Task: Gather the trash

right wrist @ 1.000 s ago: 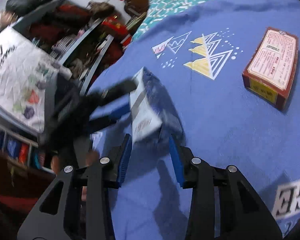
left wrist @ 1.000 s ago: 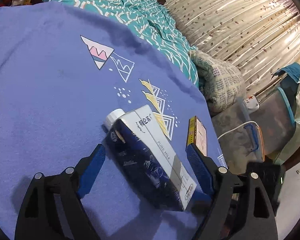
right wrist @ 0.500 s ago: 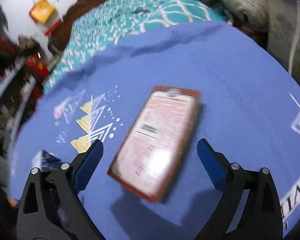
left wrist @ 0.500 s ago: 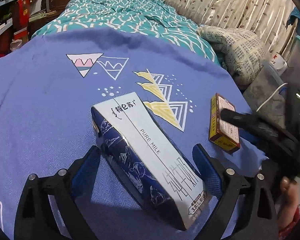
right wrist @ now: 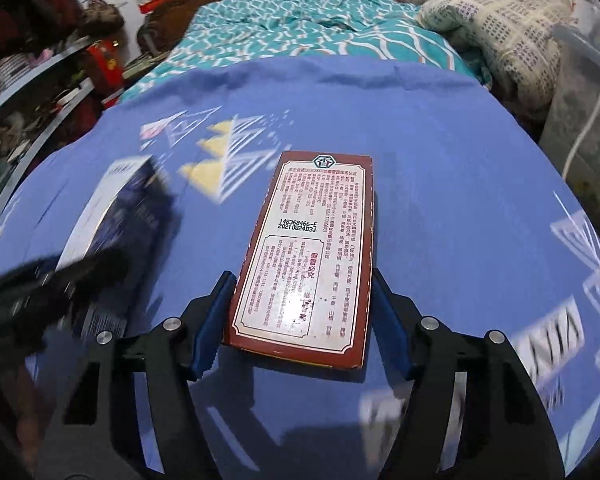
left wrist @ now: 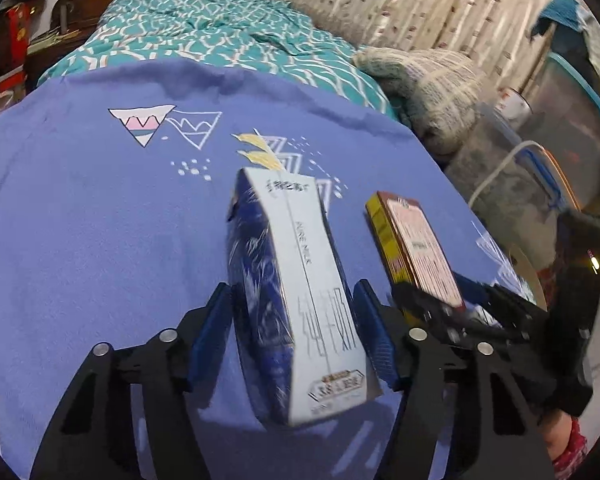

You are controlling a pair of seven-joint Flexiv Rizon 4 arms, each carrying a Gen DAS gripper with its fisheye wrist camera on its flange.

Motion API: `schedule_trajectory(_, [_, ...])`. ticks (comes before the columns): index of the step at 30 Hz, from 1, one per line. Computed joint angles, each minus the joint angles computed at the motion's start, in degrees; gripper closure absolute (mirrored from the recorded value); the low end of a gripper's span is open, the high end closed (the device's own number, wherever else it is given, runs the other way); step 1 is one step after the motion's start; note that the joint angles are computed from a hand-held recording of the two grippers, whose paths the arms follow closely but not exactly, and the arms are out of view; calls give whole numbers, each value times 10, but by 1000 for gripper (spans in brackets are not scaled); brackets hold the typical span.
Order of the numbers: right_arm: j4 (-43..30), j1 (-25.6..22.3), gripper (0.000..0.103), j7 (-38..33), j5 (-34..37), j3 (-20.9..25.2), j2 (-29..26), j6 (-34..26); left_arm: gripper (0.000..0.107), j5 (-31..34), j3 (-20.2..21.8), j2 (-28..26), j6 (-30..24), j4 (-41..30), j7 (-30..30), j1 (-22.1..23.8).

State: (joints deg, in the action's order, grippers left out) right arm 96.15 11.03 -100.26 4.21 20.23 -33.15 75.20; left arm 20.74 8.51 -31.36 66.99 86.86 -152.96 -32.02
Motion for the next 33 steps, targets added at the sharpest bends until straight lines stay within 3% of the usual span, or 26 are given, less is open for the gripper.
schedule_trajectory(7, [116,-58,37,-60,78,73,73,49,52,32,3,43,15,60,-31,-33])
schedule_trajectory(13, [177,-82,37,-103,131,105,115,78,52,91,-4,82,-5,95,-81,-58])
schedule_trajectory(16, [226,-54,37,-100,122,81,136,129,53,117,-17,98,-19,107,-103,-63])
schedule_trajectory(20, [259,-91,37,-111,142,122,151,154,53,152,-37,114,-61,112,-126,-71])
schedule_trajectory(24, [301,-60,35,-82,111,87,165,200,55,175,-62,118,-114,103,-135,-73])
schedule_trajectory(27, [312,-46,24,-57,90,64,162,224,55,187,-75,117,-154,90,-142,-73])
schedule_trajectory(30, [313,-55,22,-34,75,64,158,234,53,194,-85,115,-173,82,-147,-71])
schedule_trajectory(32, [319,-50,20,-17,65,58,158,243,40,198,-87,116,-190,78,-152,-71])
schedule_trajectory(33, [318,-53,20,-11,57,59,156,244,39,202,-88,116,-197,76,-158,-71])
